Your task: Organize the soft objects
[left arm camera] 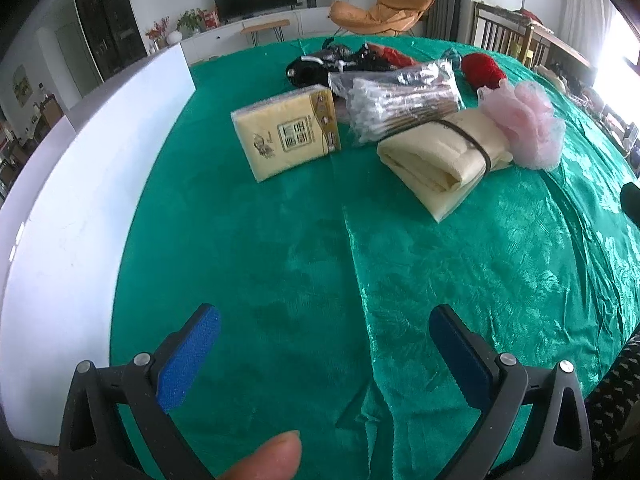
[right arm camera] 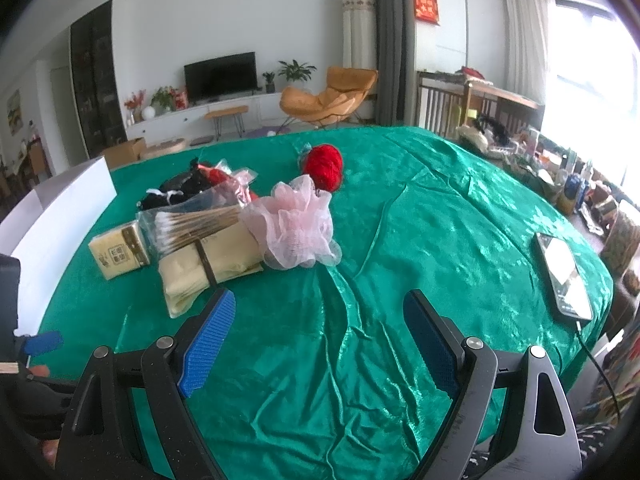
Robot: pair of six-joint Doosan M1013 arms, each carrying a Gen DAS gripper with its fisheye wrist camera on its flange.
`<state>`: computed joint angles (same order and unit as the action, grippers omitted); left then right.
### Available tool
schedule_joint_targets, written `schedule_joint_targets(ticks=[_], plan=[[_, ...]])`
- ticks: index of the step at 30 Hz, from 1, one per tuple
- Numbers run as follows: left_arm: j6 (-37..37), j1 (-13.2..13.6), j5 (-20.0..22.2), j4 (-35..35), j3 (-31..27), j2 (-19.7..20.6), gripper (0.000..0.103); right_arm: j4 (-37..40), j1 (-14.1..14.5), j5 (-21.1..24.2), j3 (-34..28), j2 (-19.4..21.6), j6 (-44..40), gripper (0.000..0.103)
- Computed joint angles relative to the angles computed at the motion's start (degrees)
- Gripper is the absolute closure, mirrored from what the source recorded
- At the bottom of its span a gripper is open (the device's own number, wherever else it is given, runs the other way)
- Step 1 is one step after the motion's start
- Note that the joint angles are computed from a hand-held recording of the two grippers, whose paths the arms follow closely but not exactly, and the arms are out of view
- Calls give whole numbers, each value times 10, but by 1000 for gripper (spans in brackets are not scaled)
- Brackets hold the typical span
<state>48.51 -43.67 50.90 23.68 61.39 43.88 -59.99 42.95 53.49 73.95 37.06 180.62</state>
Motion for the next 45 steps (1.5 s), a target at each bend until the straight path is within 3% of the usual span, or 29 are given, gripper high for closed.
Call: schedule_joint_targets(ticks=[14, 25, 31, 38, 45], plan=[[21, 5, 22, -32, -14, 12, 0, 54, -10, -13, -3, -1, -31, 15], [40, 18, 20, -76, -24, 18, 0, 164, -32, -31, -8, 2, -79, 15], [46, 20, 31, -85, -34, 23, 0, 253, -47, -14, -32, 18, -140, 15], [54, 21, 48, -96, -44, 27, 0, 260, -49, -16, -24, 14, -120, 15], [53, 20, 36, -90, -36, 24, 0, 287, -66, -21, -30, 19, -109, 15]])
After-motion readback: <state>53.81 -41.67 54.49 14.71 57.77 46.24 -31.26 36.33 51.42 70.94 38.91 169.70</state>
